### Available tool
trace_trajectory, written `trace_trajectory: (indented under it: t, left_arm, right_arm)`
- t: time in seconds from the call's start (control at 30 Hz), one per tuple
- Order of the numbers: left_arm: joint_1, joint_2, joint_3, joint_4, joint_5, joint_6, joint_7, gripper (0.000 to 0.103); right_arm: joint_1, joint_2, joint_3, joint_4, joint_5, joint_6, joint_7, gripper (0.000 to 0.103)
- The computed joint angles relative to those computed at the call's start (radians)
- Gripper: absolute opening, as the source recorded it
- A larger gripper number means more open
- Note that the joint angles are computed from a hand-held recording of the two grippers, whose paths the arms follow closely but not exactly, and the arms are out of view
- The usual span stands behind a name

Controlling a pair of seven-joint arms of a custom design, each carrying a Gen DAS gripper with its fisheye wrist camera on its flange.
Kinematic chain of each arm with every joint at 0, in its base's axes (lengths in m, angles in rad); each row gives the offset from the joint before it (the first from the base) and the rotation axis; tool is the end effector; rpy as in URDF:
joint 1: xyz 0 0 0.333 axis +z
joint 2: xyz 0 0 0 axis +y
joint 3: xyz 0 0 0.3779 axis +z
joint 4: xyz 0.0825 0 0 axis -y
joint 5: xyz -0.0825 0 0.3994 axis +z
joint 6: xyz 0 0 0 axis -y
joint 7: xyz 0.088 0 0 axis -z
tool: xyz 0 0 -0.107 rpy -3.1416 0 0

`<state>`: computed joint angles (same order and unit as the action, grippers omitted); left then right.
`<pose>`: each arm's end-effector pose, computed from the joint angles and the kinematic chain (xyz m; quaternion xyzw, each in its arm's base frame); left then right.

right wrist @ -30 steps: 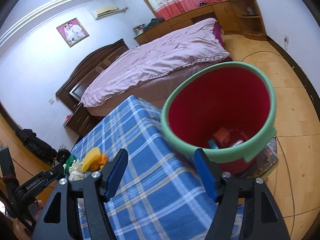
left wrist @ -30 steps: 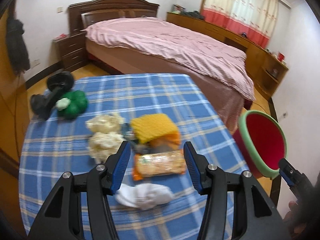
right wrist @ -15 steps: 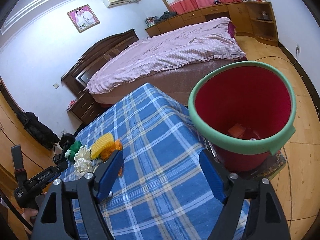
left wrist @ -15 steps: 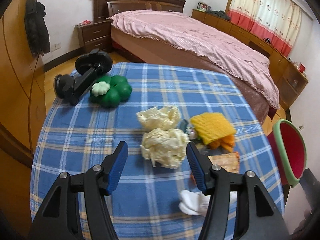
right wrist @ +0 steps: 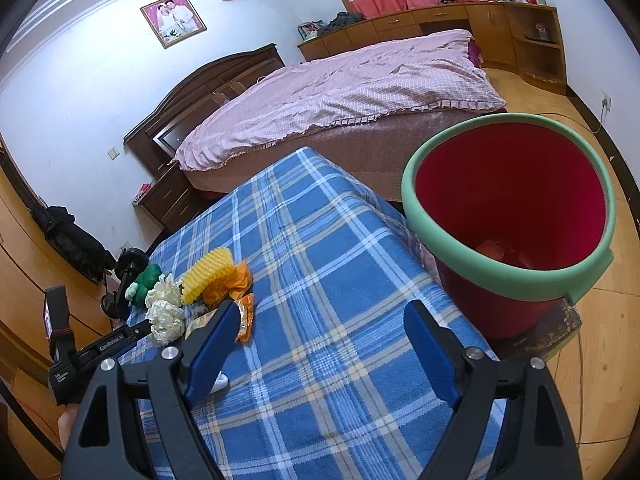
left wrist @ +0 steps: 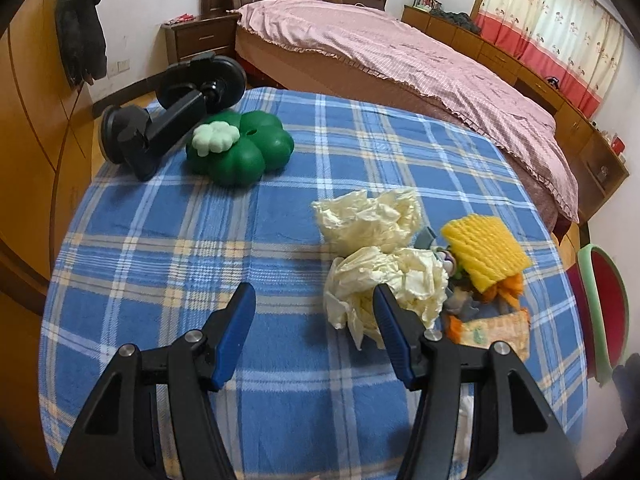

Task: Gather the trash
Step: 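Move both open tools back over the table toward the crumpled paper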

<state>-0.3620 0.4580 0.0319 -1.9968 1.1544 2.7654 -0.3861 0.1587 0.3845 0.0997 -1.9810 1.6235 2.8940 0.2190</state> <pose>0.6065 -0.2505 0.2875 -0.8381 0.4493 -0.2177 0.2199 0.6369 0.1025 0.3324 -0.6676 0.6248 -0.0781 0.3973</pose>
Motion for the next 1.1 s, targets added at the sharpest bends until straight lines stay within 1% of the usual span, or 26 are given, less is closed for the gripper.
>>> trace_trajectory:
  t: [0.07, 0.23, 0.37, 0.5, 0.6, 0.7, 0.77, 0.87, 0.93, 1.0, 1.1]
  left_arm:
    - [-0.008, 0.002, 0.015, 0.002, 0.034, 0.009, -0.038, 0.064]
    - [0.002, 0.011, 0.015, 0.014, 0.071, 0.017, -0.065, 0.064]
    - [0.006, 0.021, 0.02, 0.026, 0.11, 0.04, -0.113, 0.064]
    - [0.008, 0.028, 0.021, 0.035, 0.145, 0.039, -0.155, 0.064]
    - [0.017, 0.03, 0.02, 0.035, 0.172, 0.054, -0.2, 0.064]
    - [0.021, 0.032, 0.022, 0.034, 0.226, 0.078, -0.268, 0.064]
    - [0.023, 0.032, 0.017, 0.035, 0.267, 0.075, -0.305, 0.064]
    - [0.035, 0.034, -0.006, 0.04, 0.288, 0.056, -0.313, 0.064]
    - [0.048, 0.031, -0.017, 0.038, 0.303, 0.072, -0.33, 0.063]
    - [0.053, 0.026, -0.02, 0.038, 0.369, 0.1, -0.408, 0.063]
    - [0.068, 0.016, -0.045, 0.044, 0.48, 0.109, -0.518, 0.063]
  right_arm:
    - [0.003, 0.009, 0.0, 0.006, -0.017, 0.004, 0.02, 0.086]
    - [0.0, 0.027, 0.015, 0.018, -0.054, 0.016, 0.061, 0.086]
    - [-0.006, 0.04, 0.03, 0.029, -0.089, 0.025, 0.092, 0.086]
    - [-0.017, 0.049, 0.046, 0.036, -0.111, 0.03, 0.107, 0.086]
    - [-0.023, 0.053, 0.055, 0.035, -0.135, 0.032, 0.125, 0.086]
    - [-0.033, 0.054, 0.066, 0.035, -0.138, 0.034, 0.122, 0.086]
    - [-0.038, 0.059, 0.071, 0.038, -0.132, 0.036, 0.113, 0.086]
    - [-0.042, 0.062, 0.072, 0.039, -0.145, 0.028, 0.128, 0.086]
    - [-0.044, 0.068, 0.073, 0.043, -0.163, 0.02, 0.148, 0.086]
    - [-0.049, 0.072, 0.076, 0.044, -0.183, 0.015, 0.165, 0.086]
    - [-0.061, 0.078, 0.085, 0.049, -0.197, 0.013, 0.175, 0.086]
